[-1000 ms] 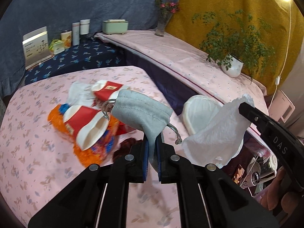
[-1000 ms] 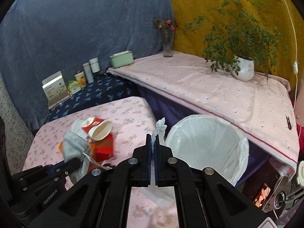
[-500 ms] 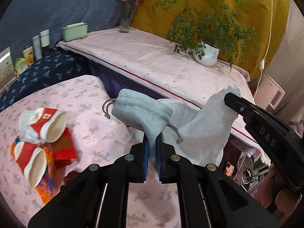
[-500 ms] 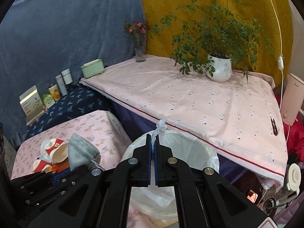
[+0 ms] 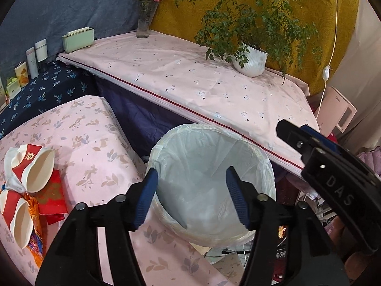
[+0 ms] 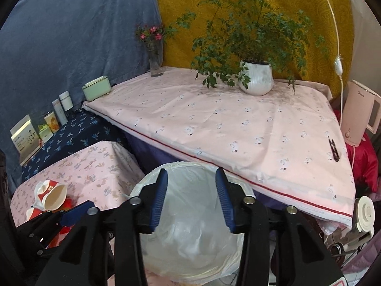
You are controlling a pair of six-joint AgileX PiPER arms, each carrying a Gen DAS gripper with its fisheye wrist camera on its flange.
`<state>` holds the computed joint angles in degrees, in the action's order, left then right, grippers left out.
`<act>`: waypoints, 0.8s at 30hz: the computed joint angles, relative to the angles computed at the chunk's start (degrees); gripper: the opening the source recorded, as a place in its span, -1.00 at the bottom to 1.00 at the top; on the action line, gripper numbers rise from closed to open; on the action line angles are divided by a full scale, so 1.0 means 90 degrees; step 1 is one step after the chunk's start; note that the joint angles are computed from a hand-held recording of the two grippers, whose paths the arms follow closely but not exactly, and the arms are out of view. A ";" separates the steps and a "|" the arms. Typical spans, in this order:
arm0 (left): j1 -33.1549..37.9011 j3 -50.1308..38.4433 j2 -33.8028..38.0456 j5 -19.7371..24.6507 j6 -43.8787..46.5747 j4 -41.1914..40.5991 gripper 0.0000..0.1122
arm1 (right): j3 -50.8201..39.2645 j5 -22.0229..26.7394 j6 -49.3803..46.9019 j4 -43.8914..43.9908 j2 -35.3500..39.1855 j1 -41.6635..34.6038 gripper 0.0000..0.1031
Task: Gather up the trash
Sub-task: 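Open both grippers to drop the pouch and tissue into the wastebasket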
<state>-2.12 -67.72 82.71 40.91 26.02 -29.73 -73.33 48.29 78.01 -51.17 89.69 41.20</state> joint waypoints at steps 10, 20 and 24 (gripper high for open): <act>0.0258 0.0256 -0.0226 -0.0012 -0.0196 0.0144 0.06 | 0.0168 0.0225 0.0232 -0.0147 -0.0175 0.0306 0.03; 0.1150 0.0772 -0.0766 0.0133 0.0125 -0.0057 0.15 | 0.0098 0.0502 0.0438 -0.0206 -0.0092 0.0974 0.10; 0.1653 0.0913 -0.0955 0.0239 0.0369 -0.0219 0.22 | -0.0023 0.0621 0.0483 -0.0222 -0.0009 0.1250 0.10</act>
<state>12.76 -59.51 74.11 43.05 29.34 -31.70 -73.54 53.88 82.36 -53.17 89.61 52.45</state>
